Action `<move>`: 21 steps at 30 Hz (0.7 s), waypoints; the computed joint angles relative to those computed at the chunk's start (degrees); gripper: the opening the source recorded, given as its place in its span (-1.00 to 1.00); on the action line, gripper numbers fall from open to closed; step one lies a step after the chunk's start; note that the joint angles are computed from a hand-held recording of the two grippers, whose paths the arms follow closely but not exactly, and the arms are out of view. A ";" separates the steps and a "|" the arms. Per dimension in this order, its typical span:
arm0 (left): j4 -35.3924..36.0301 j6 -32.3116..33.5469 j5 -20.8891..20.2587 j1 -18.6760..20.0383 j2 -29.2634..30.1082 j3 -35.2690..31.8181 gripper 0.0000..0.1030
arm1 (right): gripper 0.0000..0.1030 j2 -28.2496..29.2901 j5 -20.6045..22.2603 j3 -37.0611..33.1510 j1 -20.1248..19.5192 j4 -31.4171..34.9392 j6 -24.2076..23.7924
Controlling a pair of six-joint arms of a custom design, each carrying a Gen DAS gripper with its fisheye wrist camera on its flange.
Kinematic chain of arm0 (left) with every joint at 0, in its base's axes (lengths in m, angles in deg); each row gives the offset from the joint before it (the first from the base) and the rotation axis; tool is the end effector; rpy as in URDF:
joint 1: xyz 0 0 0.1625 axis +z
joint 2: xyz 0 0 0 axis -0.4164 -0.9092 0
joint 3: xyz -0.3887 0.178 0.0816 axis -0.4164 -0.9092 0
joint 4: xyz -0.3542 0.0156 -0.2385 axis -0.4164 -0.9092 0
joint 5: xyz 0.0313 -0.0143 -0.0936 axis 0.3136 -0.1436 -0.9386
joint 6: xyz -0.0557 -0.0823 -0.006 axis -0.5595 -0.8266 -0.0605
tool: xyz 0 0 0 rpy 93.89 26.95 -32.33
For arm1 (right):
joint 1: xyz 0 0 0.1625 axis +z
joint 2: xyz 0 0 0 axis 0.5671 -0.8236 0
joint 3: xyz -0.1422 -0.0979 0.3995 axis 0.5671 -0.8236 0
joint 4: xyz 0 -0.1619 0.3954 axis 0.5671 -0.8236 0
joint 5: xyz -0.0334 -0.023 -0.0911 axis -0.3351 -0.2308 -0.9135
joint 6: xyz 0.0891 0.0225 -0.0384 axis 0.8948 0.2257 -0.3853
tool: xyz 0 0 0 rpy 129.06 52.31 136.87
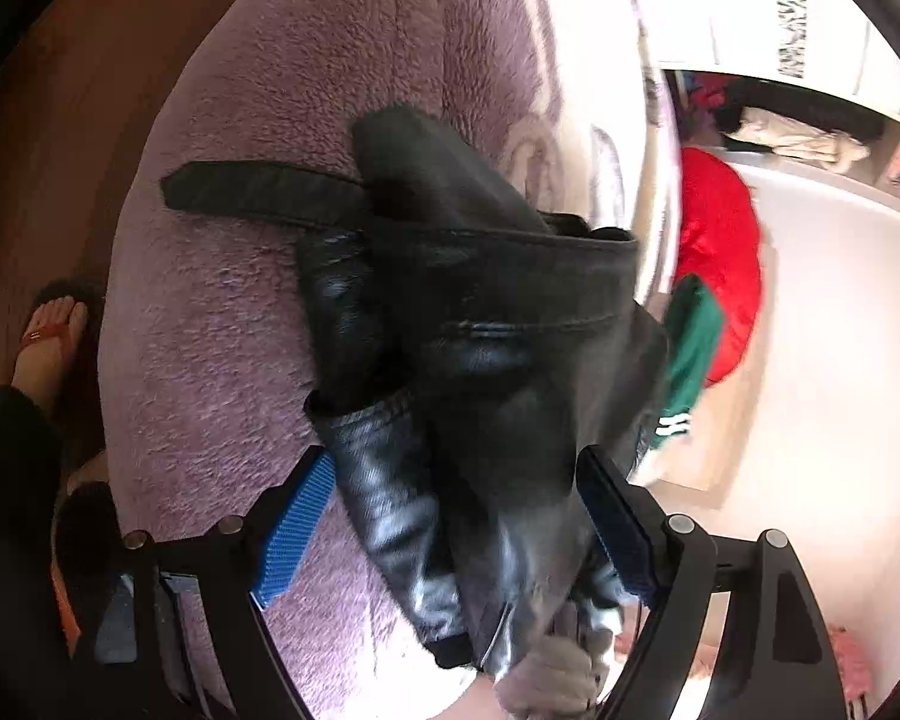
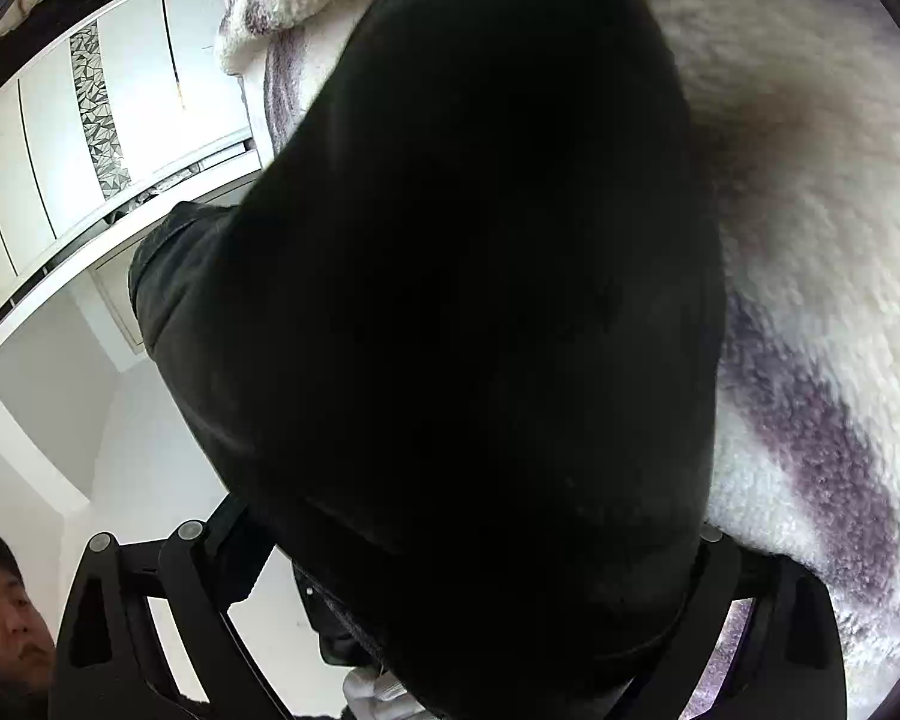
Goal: Fold large clothes
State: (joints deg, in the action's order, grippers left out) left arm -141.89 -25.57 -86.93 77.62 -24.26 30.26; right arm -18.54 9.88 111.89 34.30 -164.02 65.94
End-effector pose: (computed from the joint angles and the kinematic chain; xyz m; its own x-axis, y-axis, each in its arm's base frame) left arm -0.3507 -0.7248 0.0969 -0.7692 -0.5335 0.3518 -0.6350 0.7002 -0.3264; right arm -0.0233 -0.5620 0.4024 -0.7107 0.5120 -0.4824 0.5634 0.8249 0.0453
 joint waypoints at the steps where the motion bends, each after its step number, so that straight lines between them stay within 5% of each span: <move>1: -0.43 0.60 0.23 -0.01 -0.71 1.09 0.59 | 0.95 -0.02 0.36 0.05 -0.06 0.21 0.11; 11: -4.01 8.29 -1.10 2.99 4.31 -4.30 0.69 | 0.95 1.38 -1.17 -3.55 0.67 5.69 0.21; 16: -4.21 9.11 3.20 2.40 6.50 -7.57 0.69 | 0.96 1.52 -2.15 -3.99 1.11 5.60 0.69; 17: -4.55 9.44 4.65 1.96 6.69 -7.90 0.60 | 0.95 1.27 -2.65 -3.63 1.33 4.45 1.20; 19: -2.42 10.74 6.84 1.30 6.65 -9.06 0.01 | 0.87 0.45 -4.06 -2.60 2.07 1.42 1.99; 21: -1.10 11.88 6.70 1.30 6.80 -10.62 -0.17 | 0.55 -1.01 -5.82 -1.00 2.88 -2.99 3.08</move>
